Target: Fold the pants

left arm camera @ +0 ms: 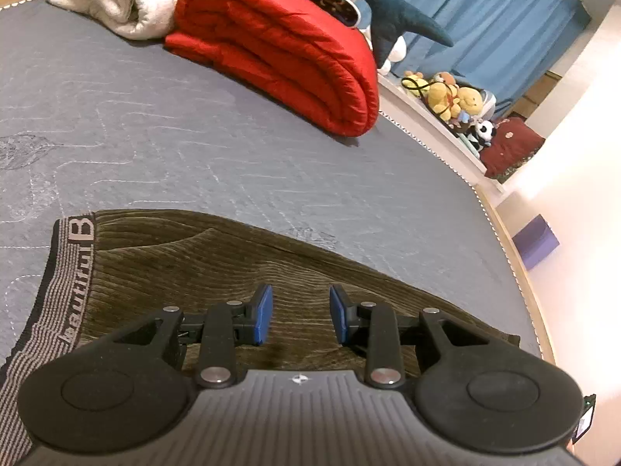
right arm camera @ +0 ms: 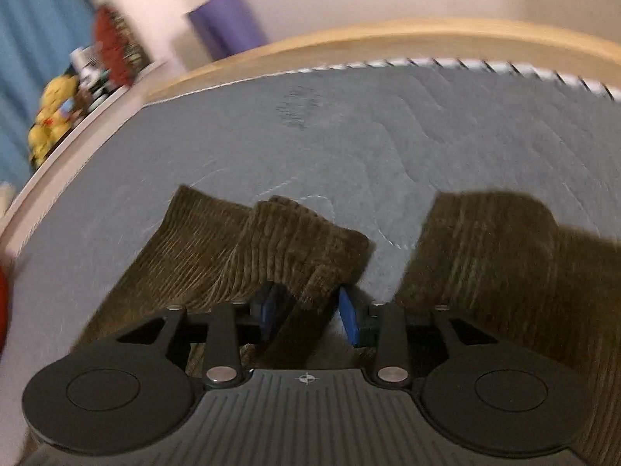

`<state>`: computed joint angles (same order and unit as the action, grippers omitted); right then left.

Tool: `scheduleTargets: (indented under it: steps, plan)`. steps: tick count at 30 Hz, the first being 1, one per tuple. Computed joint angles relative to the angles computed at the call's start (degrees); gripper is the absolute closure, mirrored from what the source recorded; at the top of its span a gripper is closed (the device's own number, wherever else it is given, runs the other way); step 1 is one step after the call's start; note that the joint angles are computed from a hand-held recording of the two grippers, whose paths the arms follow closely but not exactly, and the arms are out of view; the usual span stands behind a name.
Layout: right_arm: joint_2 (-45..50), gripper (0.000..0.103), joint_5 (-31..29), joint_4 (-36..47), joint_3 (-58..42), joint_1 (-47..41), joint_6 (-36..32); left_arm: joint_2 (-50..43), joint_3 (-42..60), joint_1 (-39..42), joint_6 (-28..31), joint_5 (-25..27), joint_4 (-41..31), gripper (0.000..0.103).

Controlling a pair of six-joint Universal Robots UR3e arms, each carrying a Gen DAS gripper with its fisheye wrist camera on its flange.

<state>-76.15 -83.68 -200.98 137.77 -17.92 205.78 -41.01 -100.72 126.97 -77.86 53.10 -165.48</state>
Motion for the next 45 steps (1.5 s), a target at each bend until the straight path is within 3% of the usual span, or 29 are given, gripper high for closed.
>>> scheduleTargets:
  steps: [1, 2, 5, 7, 11, 12, 15, 18, 23, 27, 29, 32, 34, 36, 38, 40, 41, 43, 45]
  plan:
    - [-0.10, 0.076, 1.59, 0.15, -0.13, -0.87, -1.91, -0.57, -0.57, -1.56, -1.93, -1.02, 2.34, 0.067]
    - [-0.42, 0.091, 3.25, -0.54, 0.05, -1.80, -3.70, -1.50, -1.07, -3.44, -4.53, -2.36, 5.37, 0.067]
    - [-2.01, 0.094, 3.81, -6.68, 0.06, -3.15, -6.32, -4.48, -2.29, -7.30, -12.68, -5.98, 14.30, 0.067]
    - [-0.31, 0.094, 0.20, -8.62, -2.81, -1.64, -6.36, -6.86, -3.08, -9.04, -17.66, -7.67, 20.25, 0.067]
    - [-0.46, 0.078, -8.65, 12.92, -12.80, 3.94, -6.49, -11.89, -4.39, -12.11, -28.22, -9.27, 33.30, 0.067]
    - [-0.99, 0.078, -10.82, 14.00, -12.88, 5.38, -6.20, -13.29, -4.51, -12.69, -30.37, -9.32, 36.01, 0.067]
    - [-2.99, 0.075, -20.88, 7.66, -9.19, 12.11, -3.66, -17.29, -4.07, -14.21, -35.06, -9.33, 42.34, 0.067]
    - [-7.17, 0.070, -24.17, 4.82, -5.53, 18.23, -2.13, -21.49, -3.28, -15.19, -36.69, -9.31, 46.46, 0.060]
    - [-16.85, 0.058, -19.34, 8.80, -4.33, 29.64, -3.80, -27.40, -7.00, -17.64, -44.47, -8.73, 62.34, 0.059]
    - [-21.06, 0.047, -11.39, 16.20, -9.04, 39.03, -3.97, -35.43, -8.71, -20.63, -51.19, -7.62, 73.67, 0.048]
    - [-19.73, 0.045, -6.73, 14.44, -9.86, 41.51, -4.58, -39.17, -9.23, -22.01, -54.16, -6.51, 78.72, 0.043]
    - [-16.50, 0.044, -9.49, 9.64, -9.53, 47.57, -6.58, -43.53, -10.21, -24.37, -57.05, -3.70, 85.75, 0.032]
    - [-14.15, 0.044, -11.92, 12.29, -12.44, 49.43, -9.45, -46.18, -10.84, -26.11, -58.41, -1.86, 90.12, 0.028]
    - [-13.37, 0.044, -11.93, 10.36, -12.05, 49.72, -12.27, -47.13, -11.60, -26.34, -56.39, -3.61, 91.10, 0.018]
    - [-12.28, 0.044, -15.63, 10.56, -12.88, 51.13, -13.56, -47.25, -11.53, -27.38, -54.34, -4.32, 90.77, 0.018]
    - [-13.00, 0.044, -14.54, 12.40, -12.99, 48.83, -11.91, -47.36, -11.23, -28.22, -50.84, -5.34, 87.45, 0.018]
    - [-12.44, 0.044, -15.05, 12.30, -12.73, 49.53, -9.45, -46.20, -12.90, -29.08, -49.95, -4.88, 89.48, 0.017]
    - [-12.96, 0.044, -13.97, 13.65, -12.30, 48.55, -6.22, -42.70, -17.37, -30.75, -48.43, -3.02, 95.68, 0.021]
    - [-12.10, 0.044, -13.90, 14.06, -12.37, 48.27, -4.38, -40.46, -19.37, -31.69, -47.35, -1.78, 98.90, 0.050]
